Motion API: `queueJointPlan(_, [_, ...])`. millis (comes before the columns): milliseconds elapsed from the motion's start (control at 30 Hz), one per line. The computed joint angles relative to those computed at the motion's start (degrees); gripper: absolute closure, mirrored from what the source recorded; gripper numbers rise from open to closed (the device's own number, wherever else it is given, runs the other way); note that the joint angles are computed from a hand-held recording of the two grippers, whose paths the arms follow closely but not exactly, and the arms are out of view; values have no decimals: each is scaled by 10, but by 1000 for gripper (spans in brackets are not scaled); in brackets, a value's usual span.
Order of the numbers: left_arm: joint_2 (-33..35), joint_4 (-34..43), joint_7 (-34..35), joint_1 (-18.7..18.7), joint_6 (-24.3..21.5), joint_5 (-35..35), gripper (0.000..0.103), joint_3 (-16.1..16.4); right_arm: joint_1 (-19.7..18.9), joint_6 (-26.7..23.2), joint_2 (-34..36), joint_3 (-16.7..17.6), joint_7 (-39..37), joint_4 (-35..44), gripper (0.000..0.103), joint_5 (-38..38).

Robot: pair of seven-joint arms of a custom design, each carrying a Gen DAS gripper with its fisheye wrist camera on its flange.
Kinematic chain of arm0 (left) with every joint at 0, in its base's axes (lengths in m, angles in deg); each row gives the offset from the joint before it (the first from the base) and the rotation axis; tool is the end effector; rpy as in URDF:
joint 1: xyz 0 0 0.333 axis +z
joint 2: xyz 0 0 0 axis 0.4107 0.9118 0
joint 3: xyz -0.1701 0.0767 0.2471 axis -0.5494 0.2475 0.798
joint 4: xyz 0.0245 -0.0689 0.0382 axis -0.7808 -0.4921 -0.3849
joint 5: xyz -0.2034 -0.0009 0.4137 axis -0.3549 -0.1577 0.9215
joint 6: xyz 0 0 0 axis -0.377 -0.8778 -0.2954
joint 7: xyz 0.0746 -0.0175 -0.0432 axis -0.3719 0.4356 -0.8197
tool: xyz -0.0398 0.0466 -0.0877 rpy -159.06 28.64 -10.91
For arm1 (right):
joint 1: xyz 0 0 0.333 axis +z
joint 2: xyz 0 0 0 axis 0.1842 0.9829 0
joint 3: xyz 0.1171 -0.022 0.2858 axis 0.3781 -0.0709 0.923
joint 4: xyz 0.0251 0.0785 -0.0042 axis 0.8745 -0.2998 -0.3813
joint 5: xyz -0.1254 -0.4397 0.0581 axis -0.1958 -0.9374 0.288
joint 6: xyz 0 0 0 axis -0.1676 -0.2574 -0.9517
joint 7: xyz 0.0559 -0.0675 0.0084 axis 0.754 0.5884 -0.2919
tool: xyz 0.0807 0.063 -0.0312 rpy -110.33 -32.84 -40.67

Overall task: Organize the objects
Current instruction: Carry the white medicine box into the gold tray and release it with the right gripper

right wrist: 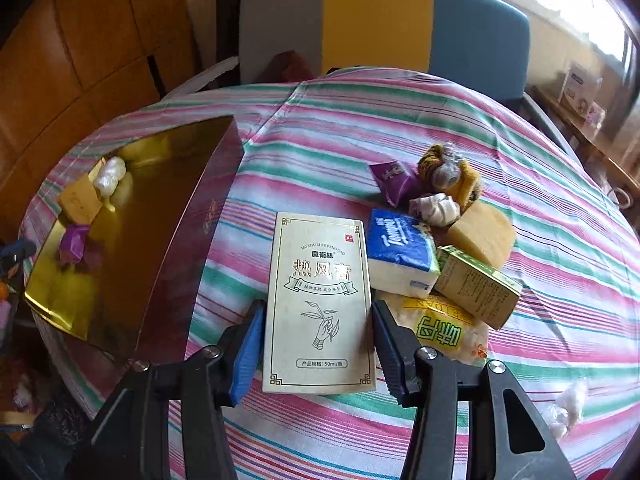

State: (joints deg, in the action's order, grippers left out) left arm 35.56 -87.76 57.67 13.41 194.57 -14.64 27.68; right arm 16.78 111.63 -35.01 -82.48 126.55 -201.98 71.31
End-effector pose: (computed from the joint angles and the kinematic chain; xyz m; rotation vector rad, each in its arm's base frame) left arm 0.6027 -0.2615 0.5035 -1.8537 1.8869 -0.7017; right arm 0.5915 0.0628 0.5038 -1.8397 1.8586 -0.5388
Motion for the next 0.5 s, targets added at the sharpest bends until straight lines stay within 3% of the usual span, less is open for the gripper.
queueJointPlan(100, [-9, -11, 3, 0, 3, 4, 60, 0, -5, 13, -16, 5, 31, -5, 50, -6])
queueJointPlan(233, [-16, -22, 13, 2, 12, -16, 60, 0, 12, 34, -31, 8, 18, 0, 50, 12])
queueJointPlan(500, [-23, -34, 22, 5, 19, -33, 60, 0, 63, 8, 22, 32, -4, 78, 50, 46])
